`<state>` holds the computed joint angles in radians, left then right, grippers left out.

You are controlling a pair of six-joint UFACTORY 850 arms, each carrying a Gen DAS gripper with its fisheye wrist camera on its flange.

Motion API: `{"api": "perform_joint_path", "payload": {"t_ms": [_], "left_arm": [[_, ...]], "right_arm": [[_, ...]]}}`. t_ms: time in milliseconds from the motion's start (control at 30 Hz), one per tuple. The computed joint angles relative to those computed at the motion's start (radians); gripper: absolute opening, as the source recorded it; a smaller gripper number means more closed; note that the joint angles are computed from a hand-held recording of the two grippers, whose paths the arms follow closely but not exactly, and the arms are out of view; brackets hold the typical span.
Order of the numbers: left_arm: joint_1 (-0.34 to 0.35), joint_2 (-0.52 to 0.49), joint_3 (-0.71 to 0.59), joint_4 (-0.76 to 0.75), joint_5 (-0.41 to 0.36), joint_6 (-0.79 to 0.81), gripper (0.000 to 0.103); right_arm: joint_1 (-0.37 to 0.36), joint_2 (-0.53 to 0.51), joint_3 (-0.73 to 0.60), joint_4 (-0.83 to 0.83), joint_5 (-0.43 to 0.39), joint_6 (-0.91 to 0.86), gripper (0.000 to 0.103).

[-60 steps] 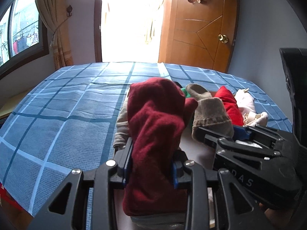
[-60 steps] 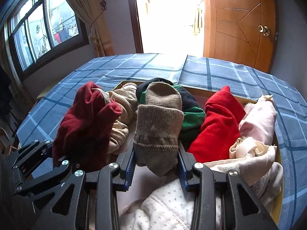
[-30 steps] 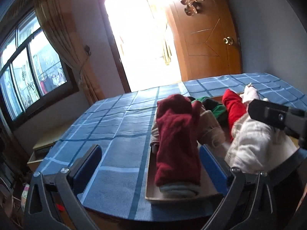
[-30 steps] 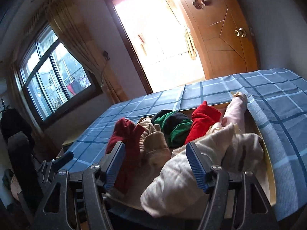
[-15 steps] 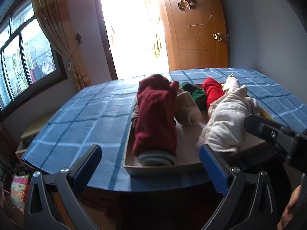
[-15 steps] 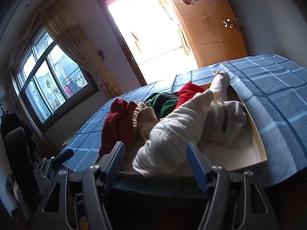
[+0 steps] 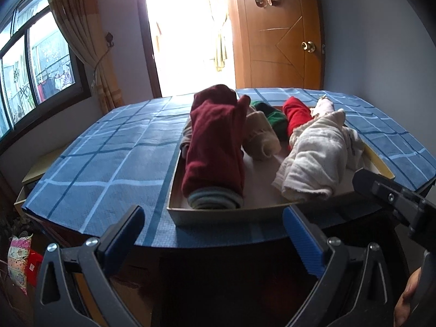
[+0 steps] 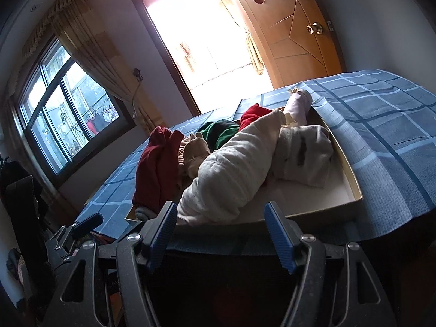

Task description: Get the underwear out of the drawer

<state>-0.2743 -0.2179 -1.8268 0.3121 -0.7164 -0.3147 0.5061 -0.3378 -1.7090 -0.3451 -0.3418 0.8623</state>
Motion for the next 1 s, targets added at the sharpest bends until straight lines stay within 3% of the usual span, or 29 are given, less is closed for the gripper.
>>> {"api": "perform_joint_path", "payload": {"t_ms": [1000], "left_arm": [[0.015, 0.104, 0.186, -0.074, -0.020, 0.074, 0.103]], "right_arm": [[0.016, 0.096, 0.175, 0.014, -0.018, -0.018, 0.069]]}}
